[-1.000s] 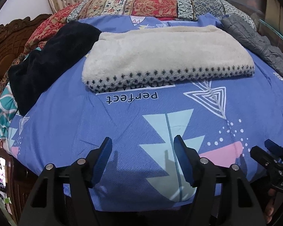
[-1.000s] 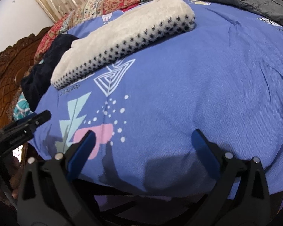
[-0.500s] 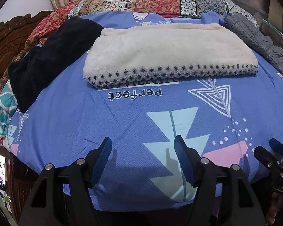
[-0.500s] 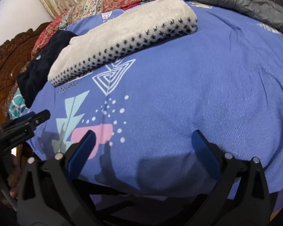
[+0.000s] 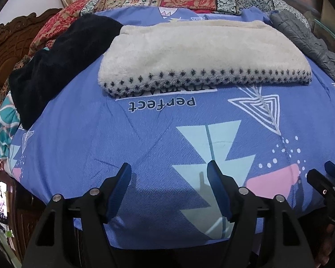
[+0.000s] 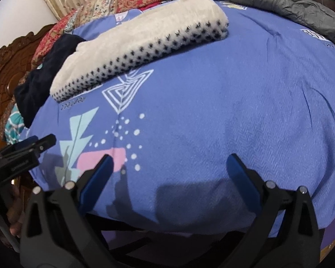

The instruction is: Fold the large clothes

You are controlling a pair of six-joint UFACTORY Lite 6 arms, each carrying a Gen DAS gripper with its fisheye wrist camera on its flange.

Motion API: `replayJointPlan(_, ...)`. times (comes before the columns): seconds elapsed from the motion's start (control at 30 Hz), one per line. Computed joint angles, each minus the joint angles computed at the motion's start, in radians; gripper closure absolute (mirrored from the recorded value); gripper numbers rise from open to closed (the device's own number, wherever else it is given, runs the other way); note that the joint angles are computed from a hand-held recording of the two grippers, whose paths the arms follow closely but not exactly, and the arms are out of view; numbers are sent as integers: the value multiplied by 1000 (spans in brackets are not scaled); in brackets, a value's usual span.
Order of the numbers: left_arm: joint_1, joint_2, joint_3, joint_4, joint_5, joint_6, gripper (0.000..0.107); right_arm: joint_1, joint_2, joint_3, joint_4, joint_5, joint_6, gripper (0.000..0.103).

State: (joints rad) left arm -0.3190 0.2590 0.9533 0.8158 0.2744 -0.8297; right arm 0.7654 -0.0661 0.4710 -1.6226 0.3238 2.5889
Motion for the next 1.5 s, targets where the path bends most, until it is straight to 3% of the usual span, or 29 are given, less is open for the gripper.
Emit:
replayJointPlan(0.23, 11, 29, 8, -74, 0, 73, 17, 3, -31, -42, -136, 5, 158, 5)
replayJointPlan(0.47, 29, 87, 33, -160, 3, 155, 16, 22, -6, -15, -37, 20, 59, 5)
replayJointPlan(0.7, 28, 93, 21, -104, 1, 100, 13, 10, -34, -50, -162, 13, 197, 5)
replayJointPlan(1.5, 51, 97, 16, -213, -15, 209, 0, 17, -27, -47, -158, 21, 196, 5)
